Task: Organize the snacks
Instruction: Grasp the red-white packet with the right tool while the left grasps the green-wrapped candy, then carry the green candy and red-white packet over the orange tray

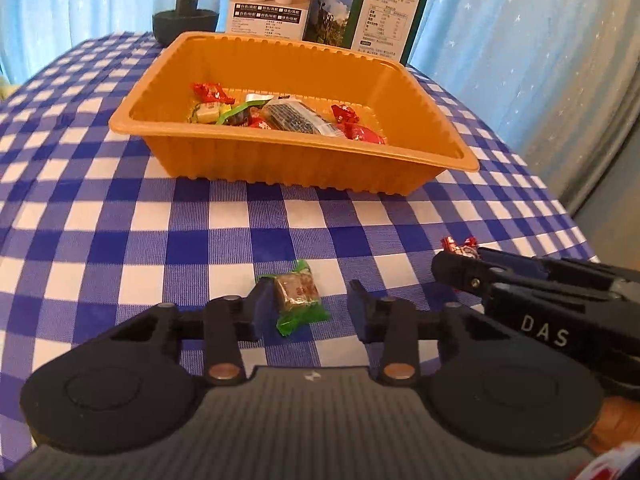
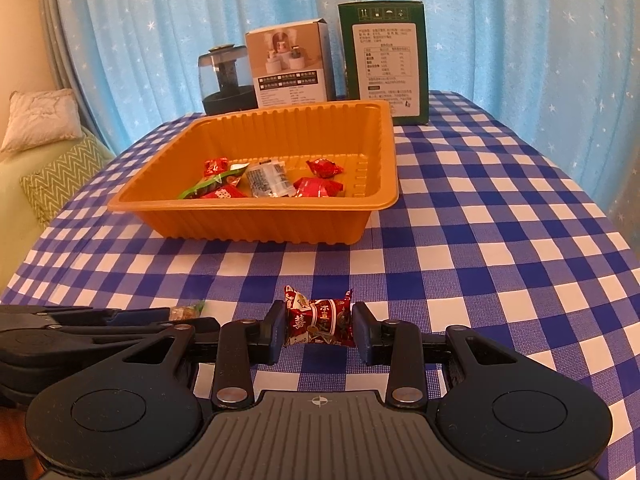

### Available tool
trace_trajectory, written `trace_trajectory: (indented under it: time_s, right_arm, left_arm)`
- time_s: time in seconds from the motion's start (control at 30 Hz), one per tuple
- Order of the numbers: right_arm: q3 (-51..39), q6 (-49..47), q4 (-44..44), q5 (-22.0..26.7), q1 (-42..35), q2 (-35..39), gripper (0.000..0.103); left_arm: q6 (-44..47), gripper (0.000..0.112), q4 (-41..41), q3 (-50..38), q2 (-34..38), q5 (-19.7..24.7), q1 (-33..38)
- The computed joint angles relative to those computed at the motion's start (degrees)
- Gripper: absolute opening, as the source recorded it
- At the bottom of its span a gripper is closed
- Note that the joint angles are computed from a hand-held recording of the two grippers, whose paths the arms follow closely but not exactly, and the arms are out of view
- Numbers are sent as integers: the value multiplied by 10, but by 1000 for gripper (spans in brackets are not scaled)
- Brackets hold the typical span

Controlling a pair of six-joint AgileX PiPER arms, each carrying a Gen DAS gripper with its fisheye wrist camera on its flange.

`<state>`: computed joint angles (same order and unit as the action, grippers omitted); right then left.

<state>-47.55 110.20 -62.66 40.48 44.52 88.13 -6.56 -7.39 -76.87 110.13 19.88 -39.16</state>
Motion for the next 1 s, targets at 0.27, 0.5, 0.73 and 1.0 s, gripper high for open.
trace_trajectory:
  time_s: [0.27, 0.5, 0.73, 1.0]
  right_arm:
    - [-6, 2, -3, -1, 3, 4, 36]
    - [-9, 5, -12, 7, 12, 0, 36]
    - [-8, -3, -13, 16, 19, -10, 36]
    - [-15, -21, -9, 44, 34, -29, 36]
  left_arm:
    - [-92, 20, 121, 9, -1, -12, -14]
    - [-123, 20, 153, 22, -20, -11, -12]
    - [-143, 20, 175, 29, -44, -13, -13]
    - [-129, 20, 152, 28, -69, -10, -9]
